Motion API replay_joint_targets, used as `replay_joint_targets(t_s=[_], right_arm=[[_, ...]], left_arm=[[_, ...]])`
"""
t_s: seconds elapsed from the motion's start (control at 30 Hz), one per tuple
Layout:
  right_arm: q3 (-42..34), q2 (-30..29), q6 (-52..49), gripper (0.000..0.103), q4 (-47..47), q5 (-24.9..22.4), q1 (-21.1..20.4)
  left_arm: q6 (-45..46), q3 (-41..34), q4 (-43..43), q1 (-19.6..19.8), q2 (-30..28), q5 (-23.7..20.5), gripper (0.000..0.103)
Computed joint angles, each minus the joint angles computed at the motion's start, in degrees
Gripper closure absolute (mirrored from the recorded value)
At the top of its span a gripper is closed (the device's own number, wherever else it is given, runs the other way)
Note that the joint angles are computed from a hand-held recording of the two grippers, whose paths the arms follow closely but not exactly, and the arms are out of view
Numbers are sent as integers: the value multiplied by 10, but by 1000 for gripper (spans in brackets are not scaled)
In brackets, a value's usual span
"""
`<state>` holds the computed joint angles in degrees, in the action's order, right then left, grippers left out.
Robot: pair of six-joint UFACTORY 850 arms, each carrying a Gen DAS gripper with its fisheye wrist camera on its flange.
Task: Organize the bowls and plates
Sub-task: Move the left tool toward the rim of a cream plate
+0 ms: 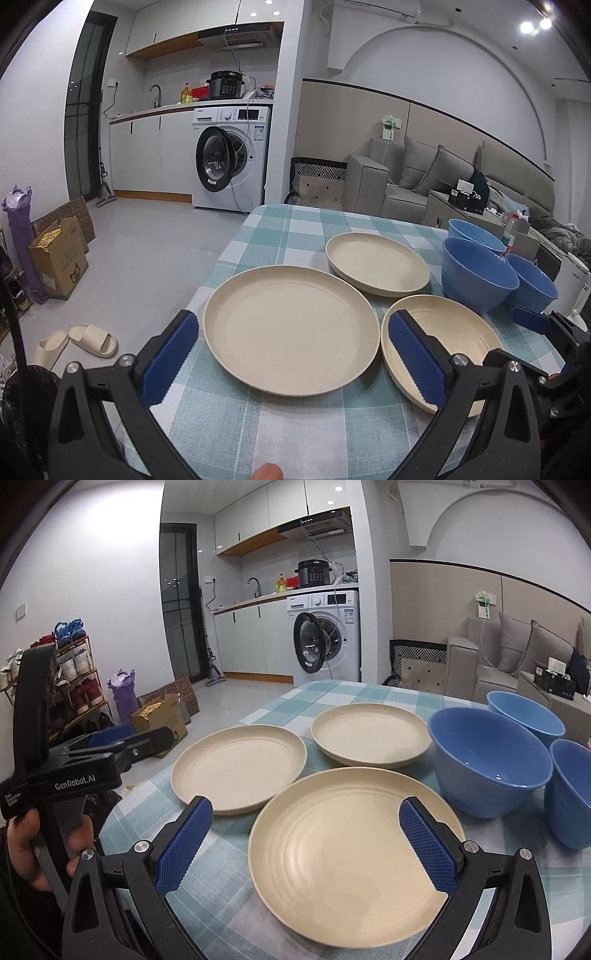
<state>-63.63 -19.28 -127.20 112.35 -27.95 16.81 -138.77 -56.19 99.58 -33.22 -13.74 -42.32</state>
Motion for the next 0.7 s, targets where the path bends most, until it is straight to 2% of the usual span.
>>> replay_joint_targets(t_s=[0.17, 0.3, 0.47, 0.57, 0.7], right_arm=[[-41, -22, 103, 0, -92, 15, 7], [-60, -28, 108, 0, -101, 37, 15], [-96, -46, 177, 0, -165, 51, 21], [-113, -55, 202, 0, -188, 55, 25], [-149, -76, 299, 0, -279, 55, 31]], left_arm=[[63, -15, -52, 1, -9, -17, 0], [105, -23, -90, 4, -15, -45, 0], [89, -17, -87, 30, -6, -10, 0], [101, -21, -97, 41, -9, -10, 0], [136, -36, -110, 53, -17, 1, 0]])
